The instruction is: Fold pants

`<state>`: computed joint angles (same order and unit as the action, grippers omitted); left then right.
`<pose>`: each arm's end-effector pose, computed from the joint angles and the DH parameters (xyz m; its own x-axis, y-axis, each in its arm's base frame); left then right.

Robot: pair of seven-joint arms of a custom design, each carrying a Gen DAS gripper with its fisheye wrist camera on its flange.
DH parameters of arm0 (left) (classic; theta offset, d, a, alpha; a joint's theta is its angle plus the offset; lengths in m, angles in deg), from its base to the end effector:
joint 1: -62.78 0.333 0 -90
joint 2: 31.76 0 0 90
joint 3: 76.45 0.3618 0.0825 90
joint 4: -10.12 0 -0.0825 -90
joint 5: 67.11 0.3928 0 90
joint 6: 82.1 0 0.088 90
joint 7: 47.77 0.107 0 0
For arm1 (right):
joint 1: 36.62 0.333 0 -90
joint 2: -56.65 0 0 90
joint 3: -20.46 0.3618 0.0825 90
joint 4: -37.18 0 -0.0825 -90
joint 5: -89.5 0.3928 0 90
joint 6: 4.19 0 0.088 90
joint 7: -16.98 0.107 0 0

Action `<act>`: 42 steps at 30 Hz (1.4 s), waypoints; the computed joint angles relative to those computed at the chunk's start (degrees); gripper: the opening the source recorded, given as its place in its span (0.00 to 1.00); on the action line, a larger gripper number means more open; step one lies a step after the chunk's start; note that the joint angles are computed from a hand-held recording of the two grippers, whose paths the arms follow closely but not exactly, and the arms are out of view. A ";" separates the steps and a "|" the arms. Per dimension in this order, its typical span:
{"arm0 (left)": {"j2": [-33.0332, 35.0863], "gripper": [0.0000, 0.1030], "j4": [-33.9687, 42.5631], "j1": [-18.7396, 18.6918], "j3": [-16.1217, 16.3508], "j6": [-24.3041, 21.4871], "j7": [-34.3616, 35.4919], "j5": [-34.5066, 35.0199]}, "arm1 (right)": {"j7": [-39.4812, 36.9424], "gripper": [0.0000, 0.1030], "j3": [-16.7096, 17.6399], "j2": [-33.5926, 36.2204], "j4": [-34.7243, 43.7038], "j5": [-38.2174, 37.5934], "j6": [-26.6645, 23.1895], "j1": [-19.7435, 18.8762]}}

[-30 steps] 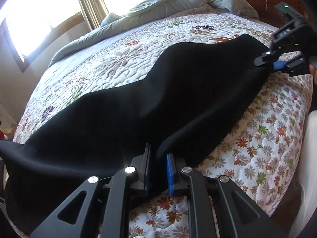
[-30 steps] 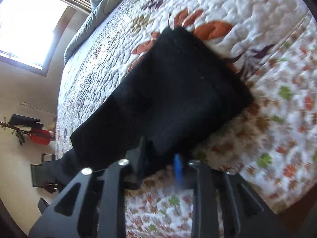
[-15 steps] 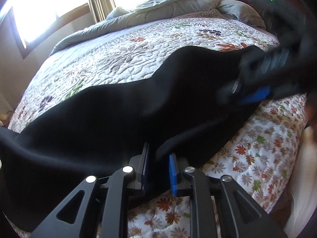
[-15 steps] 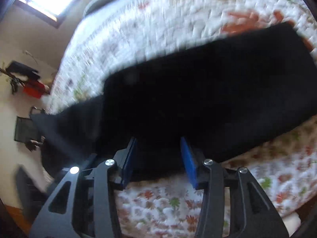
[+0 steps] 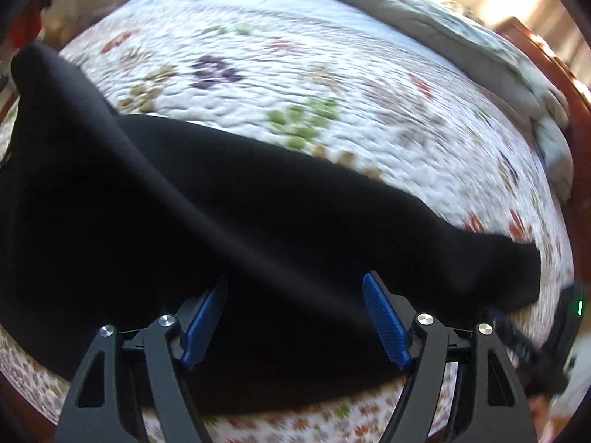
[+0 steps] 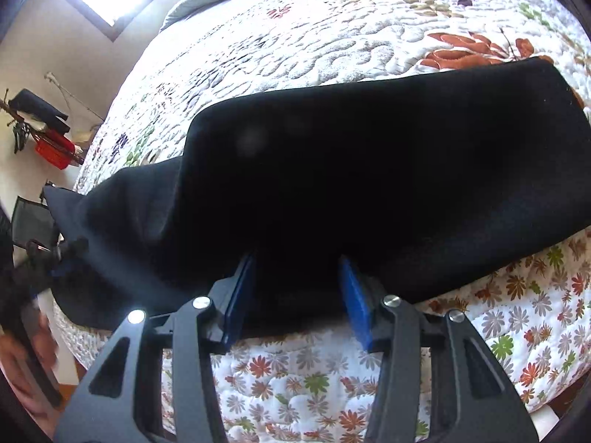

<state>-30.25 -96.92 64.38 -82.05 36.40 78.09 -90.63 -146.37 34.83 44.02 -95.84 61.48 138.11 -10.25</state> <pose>0.5943 -0.0618 0.5598 -0.5252 -0.8195 0.2296 -0.8336 0.4412 -0.3323 0.3768 0.3356 0.5059 -0.6159 -0.6875 -0.3847 -0.5884 0.7262 -0.3556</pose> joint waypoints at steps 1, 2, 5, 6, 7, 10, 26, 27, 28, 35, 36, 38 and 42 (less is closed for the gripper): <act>2.13 0.74 2.50 -0.10 -0.02 -1.20 -2.30 1.48 | 0.12 0.46 0.05 0.05 0.07 -0.06 -0.03 0.01; 3.64 0.74 4.30 0.00 0.08 -2.75 -3.89 1.97 | 0.36 0.46 0.09 0.41 0.45 -0.20 0.12 -0.05; 8.63 0.39 10.07 1.11 0.34 -7.91 -7.88 0.36 | 0.08 0.46 -0.25 -1.17 -1.47 0.06 1.22 0.13; 9.42 0.18 10.93 1.99 0.33 -9.39 -7.94 -1.81 | 0.00 0.46 -0.20 -1.41 -1.82 0.04 1.48 0.04; 9.66 0.12 11.15 2.66 0.20 -9.92 -7.55 -3.63 | 0.26 0.46 -0.08 -1.68 -2.55 -0.19 2.05 -0.12; 5.84 0.08 5.68 4.53 0.15 -5.55 -1.85 -9.47 | 0.54 0.46 -0.05 -2.47 -4.20 -0.16 3.78 -0.45; -10.37 0.08 -18.37 4.00 5.10 9.76 13.31 -18.73 | -15.43 0.52 0.13 2.73 5.84 4.66 -4.27 2.03; -9.97 0.09 -17.60 4.04 5.21 8.75 12.95 -18.44 | -17.63 0.54 -0.29 4.00 6.56 5.41 -2.85 2.55; -9.27 0.14 -16.35 4.30 5.53 6.88 12.35 -18.08 | -19.57 0.56 -0.70 5.12 7.12 6.71 -2.22 2.99; -1.29 0.44 -5.41 8.97 7.42 -0.45 5.12 -18.68 | -21.13 0.59 -1.96 6.00 5.88 8.78 -0.33 3.37; 0.39 0.49 -3.34 9.68 7.31 -1.88 4.02 -18.45 | -20.91 0.59 -2.03 5.29 4.97 8.95 0.46 3.27; 4.55 0.50 1.69 11.54 7.23 -4.89 0.18 -18.89 | -20.15 0.60 -1.78 5.17 4.65 8.47 0.95 3.06; 9.15 0.51 7.62 14.26 6.27 -4.58 -6.46 -18.94 | -19.37 0.60 -1.22 5.88 5.93 7.31 -0.45 3.23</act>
